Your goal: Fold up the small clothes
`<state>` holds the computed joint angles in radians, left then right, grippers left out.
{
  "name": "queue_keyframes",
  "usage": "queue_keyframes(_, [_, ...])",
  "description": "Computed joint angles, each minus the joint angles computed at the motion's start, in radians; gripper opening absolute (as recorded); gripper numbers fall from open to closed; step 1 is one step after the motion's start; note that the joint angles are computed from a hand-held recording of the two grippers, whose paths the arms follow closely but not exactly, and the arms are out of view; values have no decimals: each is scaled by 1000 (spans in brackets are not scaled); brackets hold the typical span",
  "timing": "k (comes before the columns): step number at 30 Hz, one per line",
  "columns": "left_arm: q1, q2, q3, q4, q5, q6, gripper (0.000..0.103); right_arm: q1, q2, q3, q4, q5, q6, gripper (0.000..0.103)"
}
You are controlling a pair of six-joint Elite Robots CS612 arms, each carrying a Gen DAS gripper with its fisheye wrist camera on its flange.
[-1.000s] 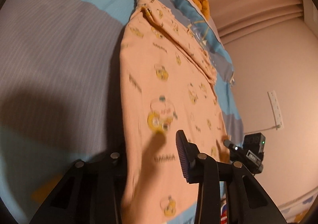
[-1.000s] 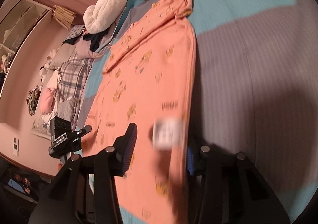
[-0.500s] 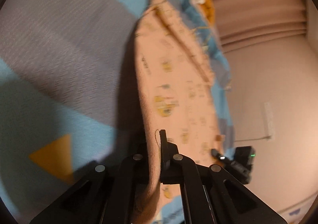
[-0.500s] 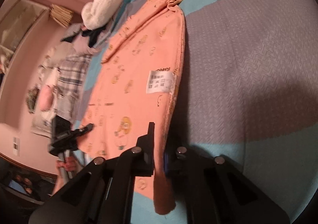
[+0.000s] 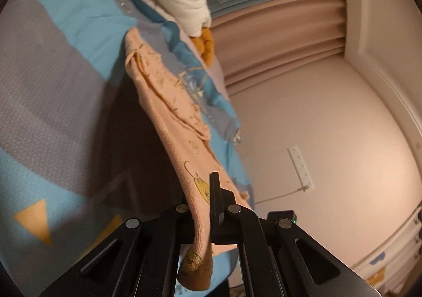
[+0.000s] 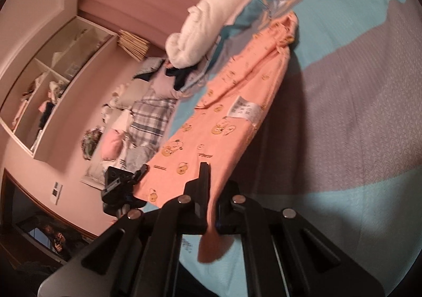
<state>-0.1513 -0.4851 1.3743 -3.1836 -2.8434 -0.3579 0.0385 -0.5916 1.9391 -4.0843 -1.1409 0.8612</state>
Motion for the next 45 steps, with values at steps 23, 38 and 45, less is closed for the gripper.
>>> queue_keyframes(23, [11,-128,115,162,86,207,0,9,-74,59,-9,58,-118,5])
queue_keyframes(38, [-57,77,-319,372,277,21,0,-86,-9,-217,291,2,-84,6])
queue_keyframes(45, [-78,170,-486,582,350,1,0,-118,59,-335,459,-1,-15,8])
